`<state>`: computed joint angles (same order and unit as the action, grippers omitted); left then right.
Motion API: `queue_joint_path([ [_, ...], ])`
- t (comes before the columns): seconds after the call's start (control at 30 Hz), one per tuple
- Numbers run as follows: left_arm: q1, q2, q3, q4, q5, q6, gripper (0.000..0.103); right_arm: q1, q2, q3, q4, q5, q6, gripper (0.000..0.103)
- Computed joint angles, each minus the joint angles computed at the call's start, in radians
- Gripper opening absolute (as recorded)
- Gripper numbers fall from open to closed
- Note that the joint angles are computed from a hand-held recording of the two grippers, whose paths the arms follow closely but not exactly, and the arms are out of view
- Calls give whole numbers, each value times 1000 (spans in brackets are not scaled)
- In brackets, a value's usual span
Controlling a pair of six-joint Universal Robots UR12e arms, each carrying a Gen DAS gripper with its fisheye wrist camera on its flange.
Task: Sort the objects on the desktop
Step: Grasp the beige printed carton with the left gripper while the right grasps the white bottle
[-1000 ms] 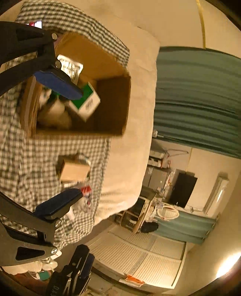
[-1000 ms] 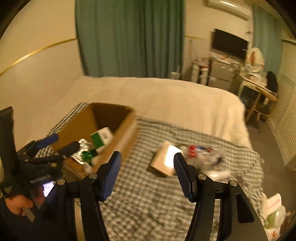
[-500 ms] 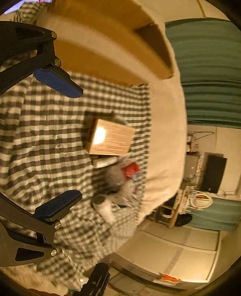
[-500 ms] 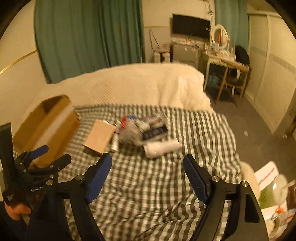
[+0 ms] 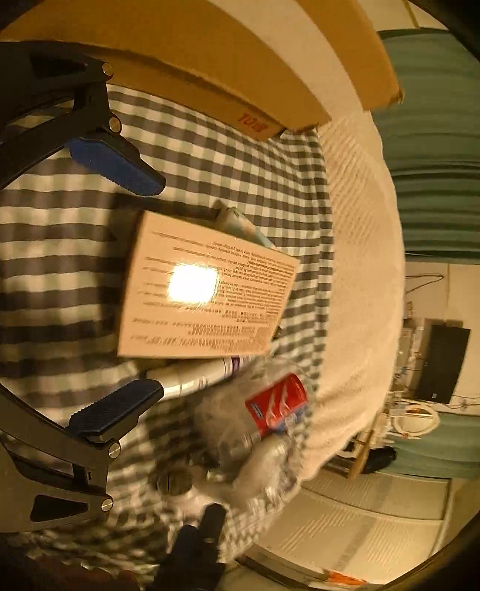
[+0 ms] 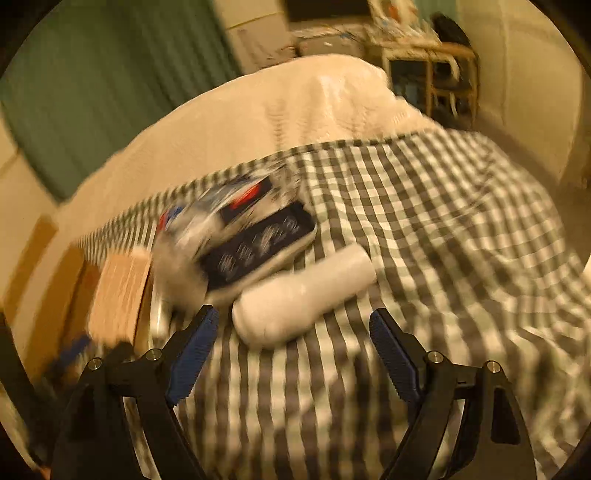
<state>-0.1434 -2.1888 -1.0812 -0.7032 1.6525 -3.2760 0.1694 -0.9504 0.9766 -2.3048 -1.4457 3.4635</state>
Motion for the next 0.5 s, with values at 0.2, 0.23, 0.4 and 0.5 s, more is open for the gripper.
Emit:
queue_joint_path([
  [0.2, 9, -41, 61, -66, 14, -6, 102, -3, 67, -89, 75, -9, 109, 84],
  [0.23, 10, -43, 63, -63, 7, -7, 100, -2, 71, -92, 77, -8, 114, 84],
  [0.4, 8, -38, 56, -38, -21, 59, 80, 11, 72, -88, 54, 9, 73, 52],
  [0.5, 15, -13, 19, -10, -44, 45, 80, 22, 61, -73, 38, 8, 15, 48],
])
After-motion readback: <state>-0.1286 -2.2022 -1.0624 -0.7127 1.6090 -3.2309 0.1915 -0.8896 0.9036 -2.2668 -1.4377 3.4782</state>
